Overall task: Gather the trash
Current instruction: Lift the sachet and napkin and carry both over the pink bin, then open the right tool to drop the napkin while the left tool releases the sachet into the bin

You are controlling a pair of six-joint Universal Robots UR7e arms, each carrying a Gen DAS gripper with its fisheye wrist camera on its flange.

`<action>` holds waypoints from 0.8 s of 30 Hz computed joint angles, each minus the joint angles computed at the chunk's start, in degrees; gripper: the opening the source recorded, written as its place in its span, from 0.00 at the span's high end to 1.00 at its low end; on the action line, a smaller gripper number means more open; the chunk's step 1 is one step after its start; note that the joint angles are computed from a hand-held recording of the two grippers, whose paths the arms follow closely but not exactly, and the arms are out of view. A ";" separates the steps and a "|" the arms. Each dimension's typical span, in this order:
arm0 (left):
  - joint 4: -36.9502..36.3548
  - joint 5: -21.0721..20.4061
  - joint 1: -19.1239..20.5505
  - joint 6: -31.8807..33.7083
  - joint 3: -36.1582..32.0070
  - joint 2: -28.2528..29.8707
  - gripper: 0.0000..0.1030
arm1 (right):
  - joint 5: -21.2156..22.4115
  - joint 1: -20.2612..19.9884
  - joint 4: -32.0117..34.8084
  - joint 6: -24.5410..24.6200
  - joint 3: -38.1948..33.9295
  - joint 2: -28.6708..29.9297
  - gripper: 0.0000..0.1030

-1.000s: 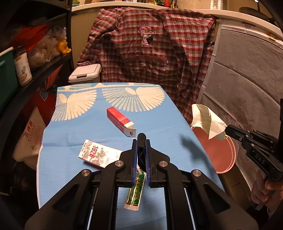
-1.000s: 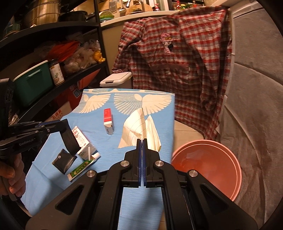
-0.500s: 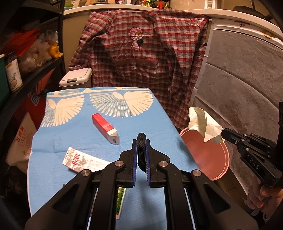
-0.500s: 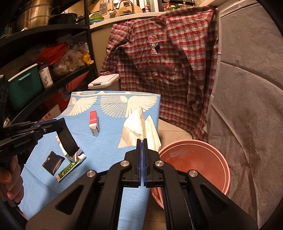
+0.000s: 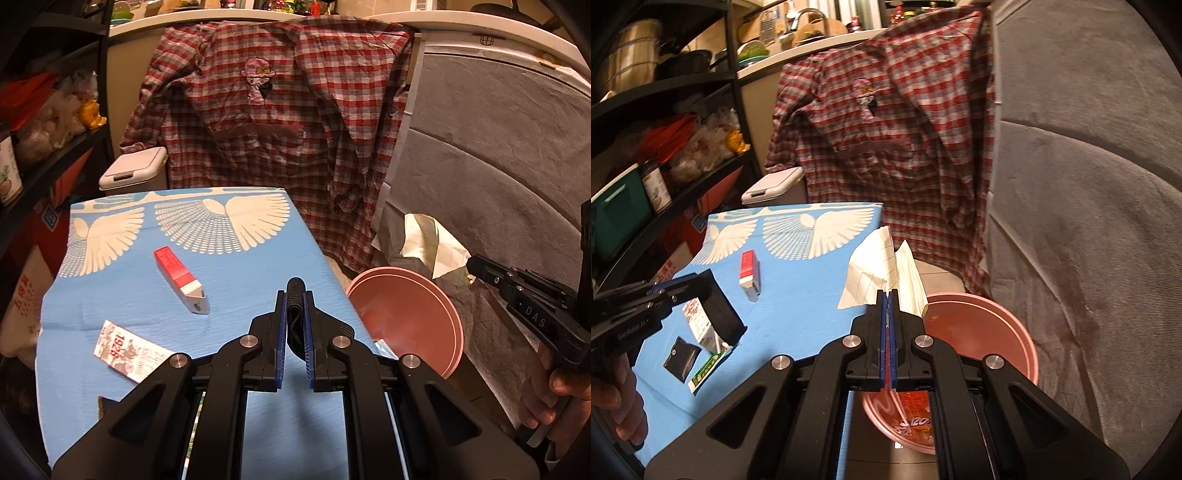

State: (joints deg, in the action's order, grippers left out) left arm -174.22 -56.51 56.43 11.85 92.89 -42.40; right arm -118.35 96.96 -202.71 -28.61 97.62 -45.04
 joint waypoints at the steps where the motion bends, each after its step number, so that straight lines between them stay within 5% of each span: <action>1: 0.10 -0.11 -0.08 -0.04 -0.31 0.30 0.92 | -0.15 -0.06 -0.16 -0.10 -0.03 -0.09 0.98; 24: 5.38 -3.82 -1.99 -1.94 -9.16 9.16 0.92 | -5.21 -2.18 2.04 2.94 -1.34 -1.57 0.98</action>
